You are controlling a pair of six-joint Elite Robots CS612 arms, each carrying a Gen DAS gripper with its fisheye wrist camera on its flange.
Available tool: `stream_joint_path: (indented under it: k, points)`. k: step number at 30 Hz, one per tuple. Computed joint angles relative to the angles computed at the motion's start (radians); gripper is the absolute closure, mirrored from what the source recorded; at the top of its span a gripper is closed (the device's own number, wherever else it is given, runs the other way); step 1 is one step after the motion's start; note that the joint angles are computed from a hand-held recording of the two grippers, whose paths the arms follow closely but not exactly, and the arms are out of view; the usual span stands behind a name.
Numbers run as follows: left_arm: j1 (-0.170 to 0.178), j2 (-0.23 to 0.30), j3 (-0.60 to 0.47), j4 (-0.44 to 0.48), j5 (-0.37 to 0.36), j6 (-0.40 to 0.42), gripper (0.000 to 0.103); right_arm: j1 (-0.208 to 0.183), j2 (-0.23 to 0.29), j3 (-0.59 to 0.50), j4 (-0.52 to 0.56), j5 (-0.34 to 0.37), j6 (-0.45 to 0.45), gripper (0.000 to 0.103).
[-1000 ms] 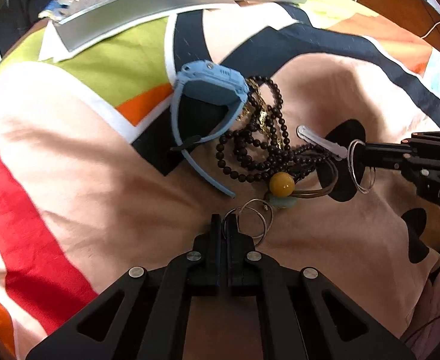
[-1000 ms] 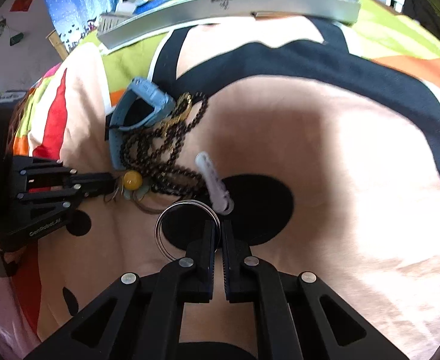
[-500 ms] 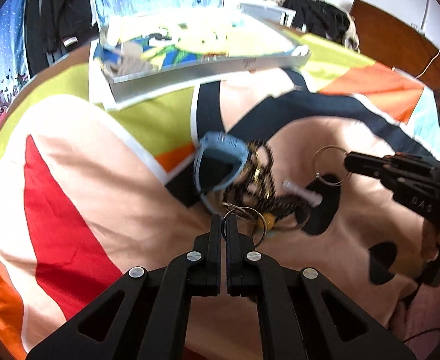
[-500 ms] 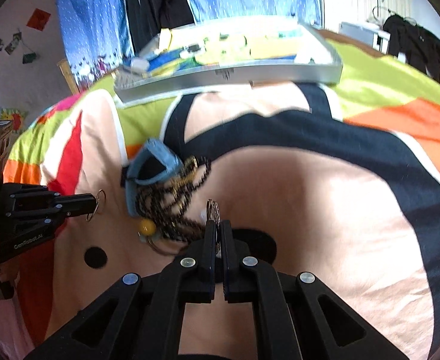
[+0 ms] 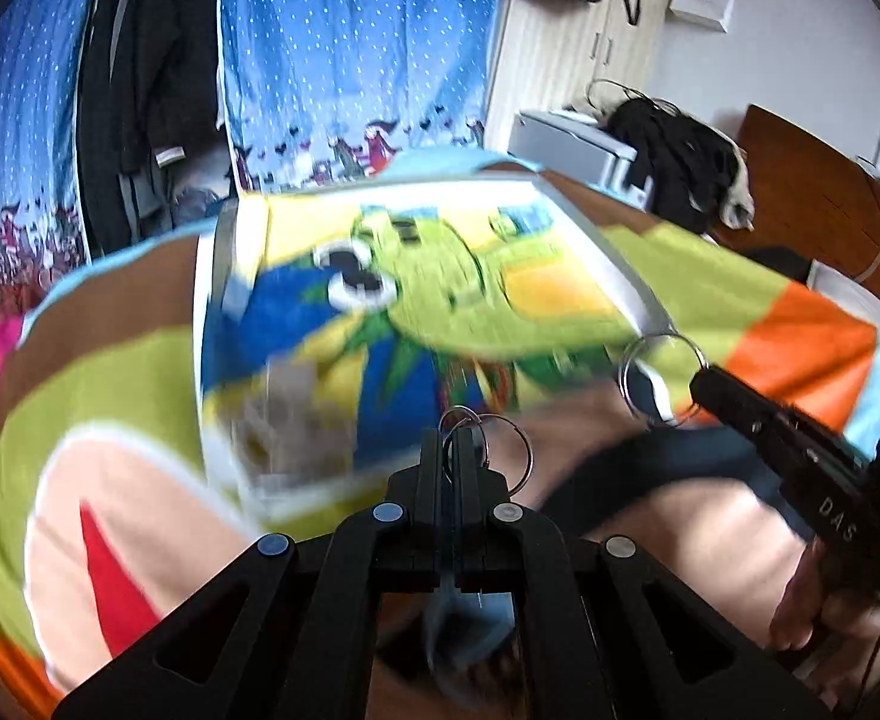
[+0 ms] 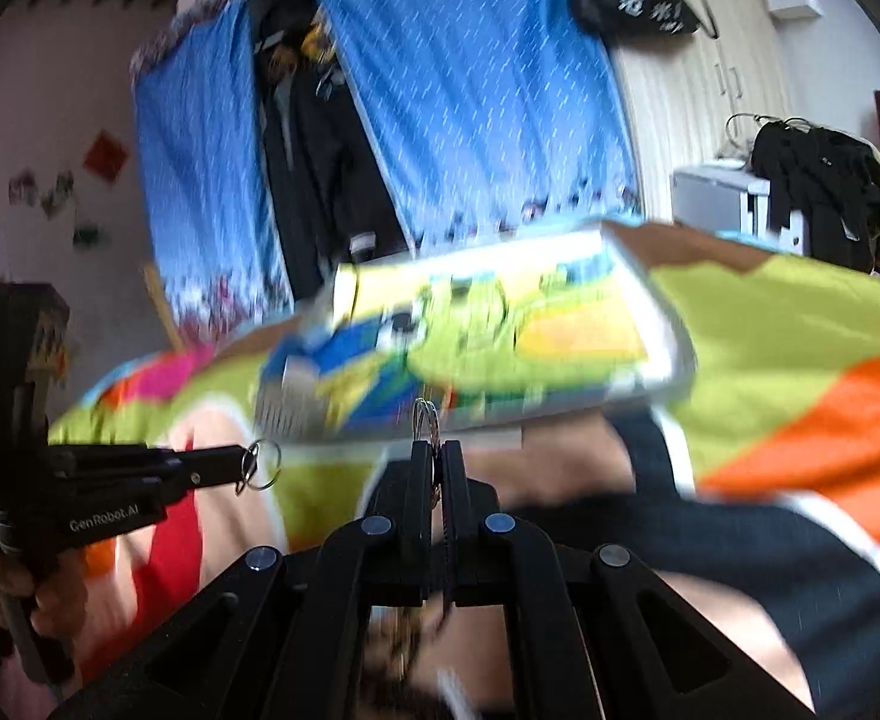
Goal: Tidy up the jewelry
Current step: 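Carry the rings in both tools to the silver tray and open both tools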
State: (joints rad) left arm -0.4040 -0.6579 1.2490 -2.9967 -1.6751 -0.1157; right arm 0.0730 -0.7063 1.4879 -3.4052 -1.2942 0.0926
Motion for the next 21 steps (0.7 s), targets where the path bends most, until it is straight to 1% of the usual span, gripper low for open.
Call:
stream_joint_path:
  k: [3,6,9,11,14,16,19,21]
  points:
    - [0.005,0.053,-0.106,0.060,0.012,-0.012,0.102,-0.012,0.050,-0.095,0.010,0.020,0.064,0.100]
    - [0.006,0.109,-0.216,0.167,0.027,-0.022,0.102,-0.022,0.094,-0.178,0.049,0.035,0.099,0.100]
    - [0.006,0.145,-0.284,0.255,0.028,-0.027,0.102,-0.028,0.138,-0.253,0.106,0.053,0.120,0.100]
    - [0.006,0.162,-0.315,0.301,0.027,-0.024,0.102,-0.031,0.157,-0.279,0.135,0.060,0.130,0.100]
    - [0.004,0.175,-0.336,0.344,0.030,-0.020,0.102,-0.034,0.173,-0.295,0.175,0.058,0.141,0.100]
    - [0.003,0.179,-0.343,0.359,0.034,-0.027,0.102,-0.035,0.177,-0.297,0.195,0.040,0.151,0.099]
    - [0.005,0.181,-0.346,0.365,0.029,-0.060,0.101,-0.036,0.175,-0.290,0.193,0.026,0.159,0.099]
    - [0.007,0.178,-0.345,0.378,0.041,-0.092,0.095,-0.034,0.168,-0.279,0.185,-0.003,0.147,0.099]
